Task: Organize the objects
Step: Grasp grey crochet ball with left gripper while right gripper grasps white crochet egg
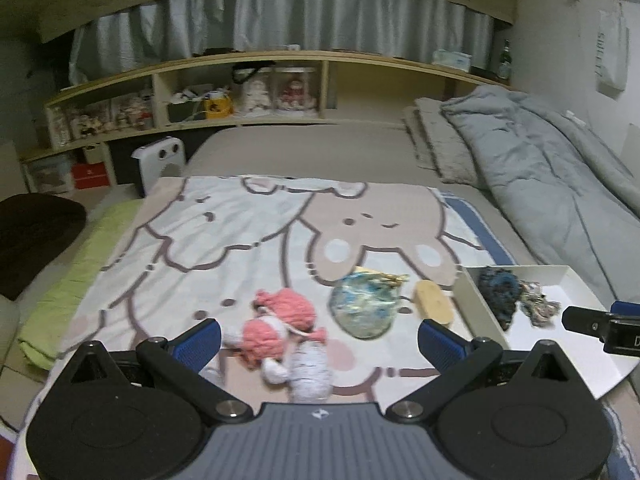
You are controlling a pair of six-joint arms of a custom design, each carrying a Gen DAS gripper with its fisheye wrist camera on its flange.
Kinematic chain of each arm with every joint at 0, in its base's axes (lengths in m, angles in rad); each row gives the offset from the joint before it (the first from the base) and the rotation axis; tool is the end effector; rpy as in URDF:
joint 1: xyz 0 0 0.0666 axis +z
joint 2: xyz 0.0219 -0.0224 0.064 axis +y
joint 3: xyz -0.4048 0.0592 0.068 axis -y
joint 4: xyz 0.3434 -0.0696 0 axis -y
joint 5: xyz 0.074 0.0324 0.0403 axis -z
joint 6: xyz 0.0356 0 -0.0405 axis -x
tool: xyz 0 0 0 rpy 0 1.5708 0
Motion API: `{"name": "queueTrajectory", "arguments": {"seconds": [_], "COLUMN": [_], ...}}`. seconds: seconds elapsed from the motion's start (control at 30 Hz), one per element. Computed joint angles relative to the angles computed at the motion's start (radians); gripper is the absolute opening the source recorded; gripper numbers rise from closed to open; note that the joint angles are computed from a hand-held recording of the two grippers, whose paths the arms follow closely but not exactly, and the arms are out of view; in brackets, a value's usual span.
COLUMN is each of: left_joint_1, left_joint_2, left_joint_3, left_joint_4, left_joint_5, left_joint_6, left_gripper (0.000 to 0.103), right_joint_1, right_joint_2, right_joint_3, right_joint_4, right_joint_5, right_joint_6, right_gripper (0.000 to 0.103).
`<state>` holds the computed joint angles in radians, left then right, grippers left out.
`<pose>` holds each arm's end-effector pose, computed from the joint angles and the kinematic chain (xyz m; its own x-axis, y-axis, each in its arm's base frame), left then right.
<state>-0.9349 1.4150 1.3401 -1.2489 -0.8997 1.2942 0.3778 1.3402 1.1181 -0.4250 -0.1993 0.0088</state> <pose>0.2549 -0.2991 0.4221 -0.5292 -0.2904 -0.7973 -0.4484 0.8934 -0.0278 0.3854 0.1601 0.3988 -0.5559 -0.2299 -0.7989 -0.5133 0.8508 0.1123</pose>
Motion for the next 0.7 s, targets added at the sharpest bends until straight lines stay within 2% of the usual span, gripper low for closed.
{"name": "queueTrajectory", "arguments": {"seconds": [0.13,0.27,0.6,0.7], "left_joint_1": [-0.003,-0.001,0.050,0.080], "left_joint_2": [-0.036,-0.067,-0.154,-0.170], "left_joint_3": [-0.043,-0.094,-0.238,-0.272], "left_joint_4": [-0.023,-0.022,0.040,0.075], "left_joint_5": [-0.007,-0.006,0.030,0.061], "left_joint_6": [0.049,0.063,0.166,0.157], "left_gripper": [0.103,0.103,0.103,0.101], "right_joint_1": [0.043,0.087,0.184,0.216], "right_joint_2": [0.010,0.024,0.087,0.108], "right_joint_3": [-0.001,-0.002,0.004,0.007], "right_joint_4": [0.011,0.026,0.071,0.085], "right_joint_5": [0.003,0.009,-0.017,-0.009], "right_joint_6": [-0.023,-0.052,-0.162,-0.171], "right_gripper": [0.103,0.103,0.103,0.103]}}
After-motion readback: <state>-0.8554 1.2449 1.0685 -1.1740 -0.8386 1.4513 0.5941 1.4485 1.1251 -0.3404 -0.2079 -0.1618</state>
